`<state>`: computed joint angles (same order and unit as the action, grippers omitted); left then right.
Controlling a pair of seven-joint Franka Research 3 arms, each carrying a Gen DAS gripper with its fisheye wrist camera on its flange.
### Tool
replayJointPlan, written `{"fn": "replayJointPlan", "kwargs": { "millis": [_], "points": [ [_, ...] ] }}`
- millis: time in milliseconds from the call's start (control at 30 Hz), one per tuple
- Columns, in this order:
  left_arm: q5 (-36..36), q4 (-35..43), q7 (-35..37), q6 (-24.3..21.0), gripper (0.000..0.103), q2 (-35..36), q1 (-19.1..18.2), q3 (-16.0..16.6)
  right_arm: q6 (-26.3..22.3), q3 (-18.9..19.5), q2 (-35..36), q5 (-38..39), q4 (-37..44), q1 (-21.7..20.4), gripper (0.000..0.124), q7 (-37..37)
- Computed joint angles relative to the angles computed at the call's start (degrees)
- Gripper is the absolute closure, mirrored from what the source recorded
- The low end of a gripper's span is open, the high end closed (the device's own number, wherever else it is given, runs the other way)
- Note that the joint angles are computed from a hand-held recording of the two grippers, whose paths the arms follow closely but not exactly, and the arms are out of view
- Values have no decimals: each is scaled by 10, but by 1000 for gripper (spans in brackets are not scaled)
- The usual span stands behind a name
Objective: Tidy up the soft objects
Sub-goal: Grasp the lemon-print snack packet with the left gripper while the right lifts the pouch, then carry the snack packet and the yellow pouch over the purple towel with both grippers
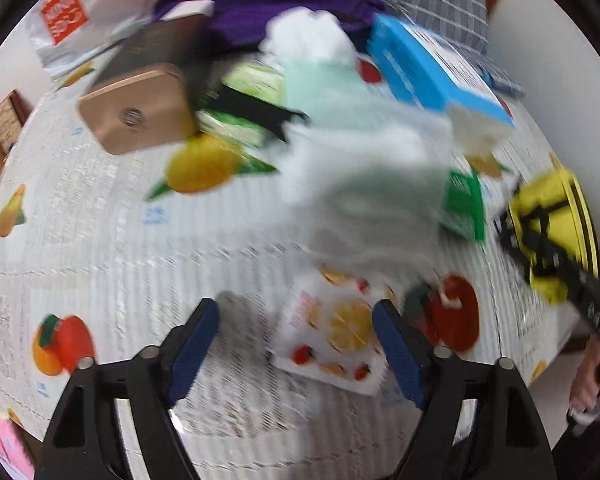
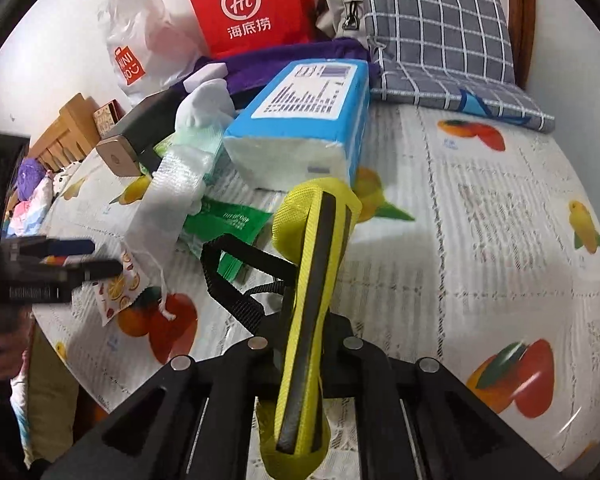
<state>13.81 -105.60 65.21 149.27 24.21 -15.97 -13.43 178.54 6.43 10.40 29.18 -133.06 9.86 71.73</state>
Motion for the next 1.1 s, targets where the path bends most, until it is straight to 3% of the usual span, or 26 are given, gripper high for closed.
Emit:
{"fn": "replayJointPlan", "kwargs": {
  "millis": [100, 200, 267, 333, 367, 400, 467, 600, 800, 1100],
  "points": [
    [42, -7, -7, 2, 11, -2, -22, 11, 10, -32, -1, -35, -7, 25, 116, 39],
    [69, -19, -31, 24, 9, -5, -32, 18, 22, -27, -7, -36, -18, 17, 116, 51],
    [82, -24, -45, 35, 9, -6, -36, 23, 25, -26, -10, -38, -24, 14, 116, 56],
    [99, -36, -57, 54, 14, -11, -39, 28, 26, -49, -13, -61, -30, 32, 116, 79],
    [106, -39, -63, 60, 25, -13, -40, 29, 25, -59, -13, -73, -32, 39, 116, 91],
    [108, -39, -66, 62, 43, -15, -39, 29, 25, -59, -14, -77, -33, 37, 116, 96],
    [103, -38, -64, 56, 61, -19, -33, 23, 22, -45, -13, -71, -32, 22, 116, 94],
    [86, -28, -40, 45, 76, -16, -19, 14, 22, -38, -12, -69, -28, 16, 117, 95],
    [65, -29, -45, 34, 78, -21, -4, 19, 21, -26, -20, -61, -28, 9, 117, 87],
    [59, -47, -64, 54, 78, -52, 13, 25, 11, -4, -47, -10, -19, 0, 117, 39]
  ]
}}
